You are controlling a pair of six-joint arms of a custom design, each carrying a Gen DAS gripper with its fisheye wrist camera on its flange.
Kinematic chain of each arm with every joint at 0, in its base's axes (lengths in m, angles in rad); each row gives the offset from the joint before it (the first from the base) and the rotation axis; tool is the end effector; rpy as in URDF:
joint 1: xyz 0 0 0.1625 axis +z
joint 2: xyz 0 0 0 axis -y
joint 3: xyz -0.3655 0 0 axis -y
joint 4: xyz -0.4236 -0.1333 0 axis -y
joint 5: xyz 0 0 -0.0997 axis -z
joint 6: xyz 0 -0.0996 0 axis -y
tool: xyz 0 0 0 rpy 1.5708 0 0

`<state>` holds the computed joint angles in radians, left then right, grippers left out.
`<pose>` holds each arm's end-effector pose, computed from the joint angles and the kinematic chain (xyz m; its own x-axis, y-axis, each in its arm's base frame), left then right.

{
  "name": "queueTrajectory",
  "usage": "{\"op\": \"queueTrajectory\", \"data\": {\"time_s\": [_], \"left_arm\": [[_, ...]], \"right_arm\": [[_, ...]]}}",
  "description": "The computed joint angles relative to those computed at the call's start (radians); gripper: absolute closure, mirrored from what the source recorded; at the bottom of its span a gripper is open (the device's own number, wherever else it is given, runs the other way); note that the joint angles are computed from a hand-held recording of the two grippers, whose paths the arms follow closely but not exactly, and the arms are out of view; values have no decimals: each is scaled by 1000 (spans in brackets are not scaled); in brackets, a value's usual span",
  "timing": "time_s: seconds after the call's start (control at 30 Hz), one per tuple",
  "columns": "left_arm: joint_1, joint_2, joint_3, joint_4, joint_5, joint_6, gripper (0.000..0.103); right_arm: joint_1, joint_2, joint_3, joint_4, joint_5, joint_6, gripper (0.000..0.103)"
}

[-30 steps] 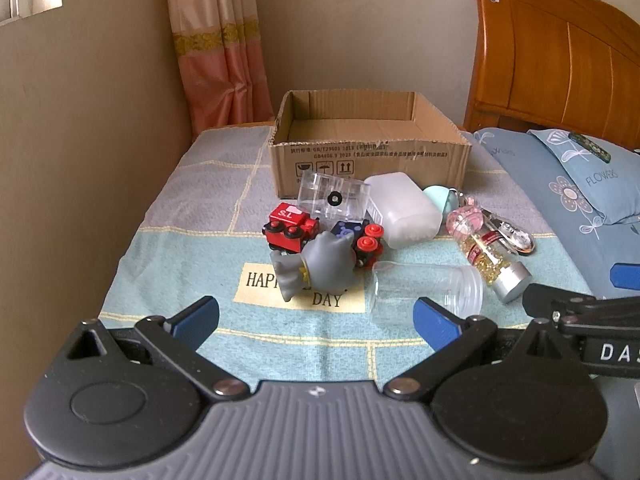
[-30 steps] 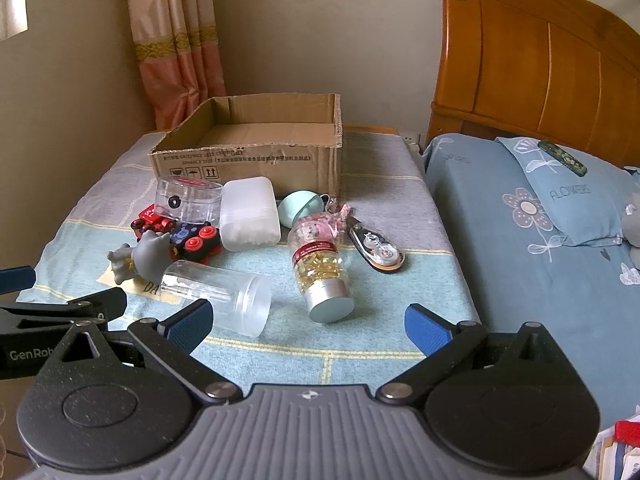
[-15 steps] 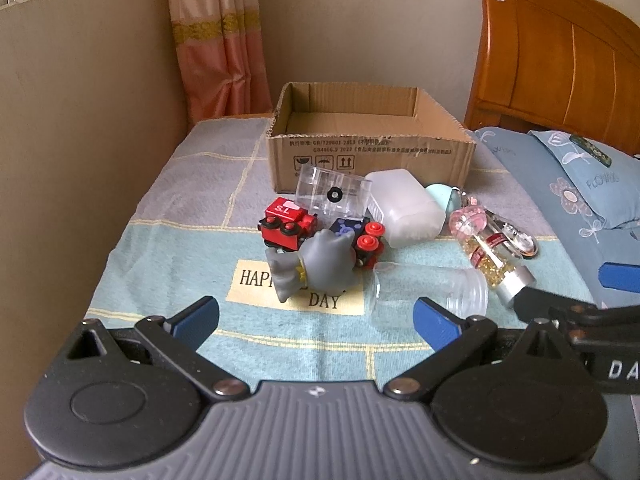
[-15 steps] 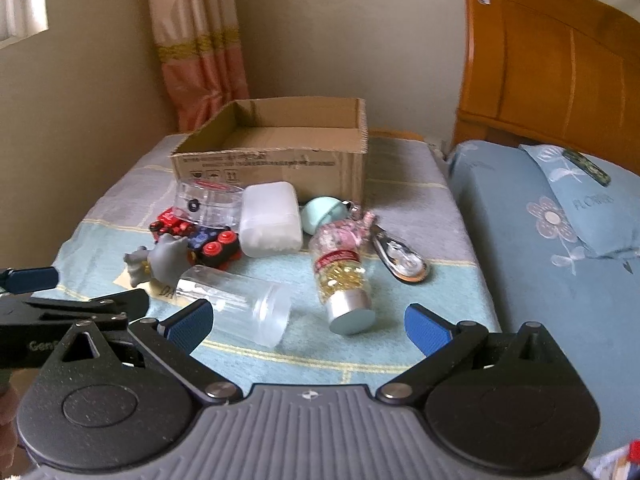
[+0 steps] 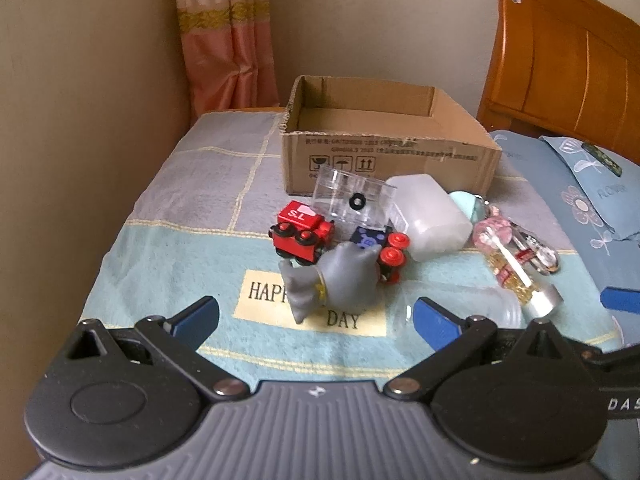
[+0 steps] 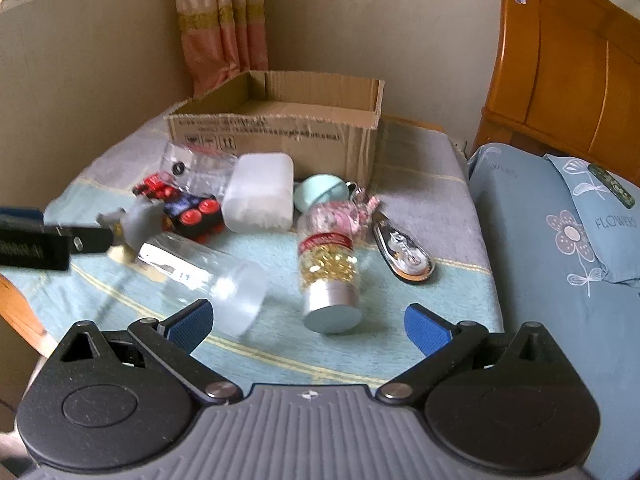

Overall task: Organize rigid objects
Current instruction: 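Reach the left tool to the grey toy elephant and close on it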

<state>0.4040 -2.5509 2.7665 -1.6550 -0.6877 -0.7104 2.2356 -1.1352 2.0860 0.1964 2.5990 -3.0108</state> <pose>-0.1020 -0.2723 0.1997 -0.7131 0.2185 -0.6662 0.5890 0.7020 -0.4002 0.2417 -0.2306 0.0612 -0.6916 0.0524 0.7204 -0.4763 0.7168 -0.5093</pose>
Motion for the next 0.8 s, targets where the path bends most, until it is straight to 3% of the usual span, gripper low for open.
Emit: {"op": "queueTrajectory", "data": {"time_s": [0.23,0.4,0.57,0.8], "left_arm": [[99,169,-12,-267,-14,131,1],[165,317,-34,-453,-47,209,1],[219,435,-49,-594,-68,272,1],[278,509,-42,-740,-69,312,1]], "right_arm": [[-89,-33,58,-30,-28,-90,0],[-148,-68,96,-57,-92,-127,0],[-162,-84,118,-103,-116,-175,0],[-177,-122,152,-164,-138,-244,0]]}}
